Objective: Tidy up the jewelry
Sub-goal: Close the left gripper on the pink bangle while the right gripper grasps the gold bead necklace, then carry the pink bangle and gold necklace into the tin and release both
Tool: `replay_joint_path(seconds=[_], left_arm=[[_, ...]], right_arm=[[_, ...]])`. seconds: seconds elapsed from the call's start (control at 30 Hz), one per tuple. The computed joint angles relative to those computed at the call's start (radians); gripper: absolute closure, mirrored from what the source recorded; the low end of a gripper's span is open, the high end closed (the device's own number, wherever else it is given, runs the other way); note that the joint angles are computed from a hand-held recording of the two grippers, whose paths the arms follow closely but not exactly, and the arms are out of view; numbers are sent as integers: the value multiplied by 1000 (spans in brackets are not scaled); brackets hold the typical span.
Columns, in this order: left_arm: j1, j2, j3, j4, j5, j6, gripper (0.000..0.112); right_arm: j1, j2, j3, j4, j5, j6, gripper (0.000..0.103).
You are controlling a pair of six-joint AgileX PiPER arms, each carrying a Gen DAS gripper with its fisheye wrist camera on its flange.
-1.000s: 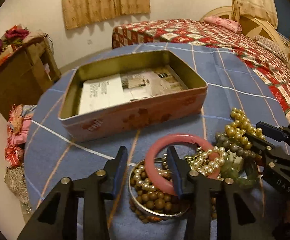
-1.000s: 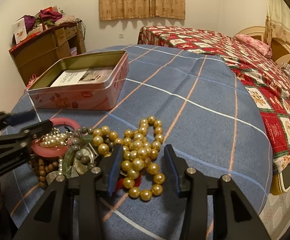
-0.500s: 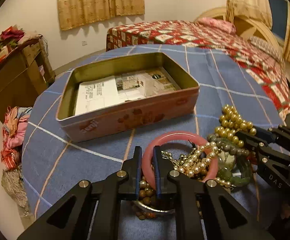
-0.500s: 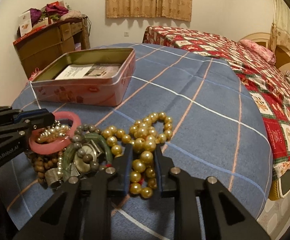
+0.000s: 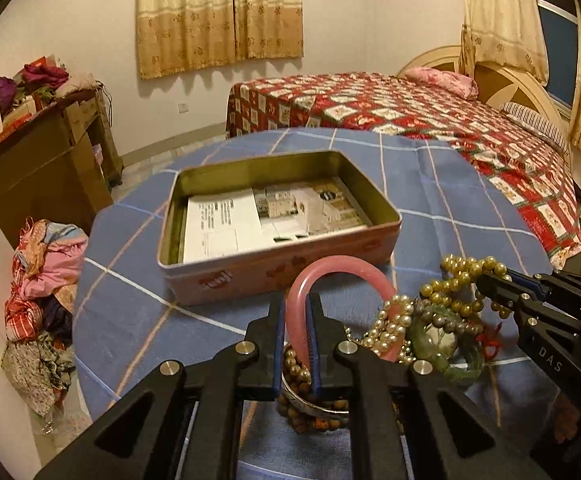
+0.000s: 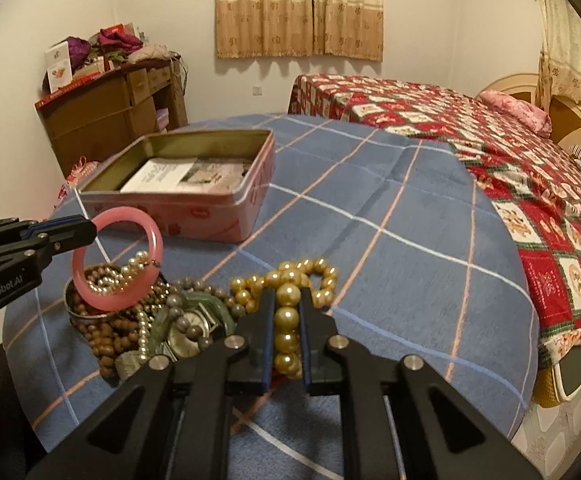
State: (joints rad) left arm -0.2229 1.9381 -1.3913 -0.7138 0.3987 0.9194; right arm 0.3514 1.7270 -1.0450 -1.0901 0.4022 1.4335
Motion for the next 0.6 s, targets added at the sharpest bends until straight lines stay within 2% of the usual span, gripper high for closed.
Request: replay_joint_path(seconds=[0.23,0.37,0.6], left_arm=[[13,-46,20,-68,-8,63,103],[20,-76,36,-98,-43,87,103],[24,-86,3,-59,-72,48,103]], right_arm=[[3,-24,-2,-24,14,9,90],[21,-49,-1,-62,45,33,90],[42,-68,-65,-70,89,-31,90]])
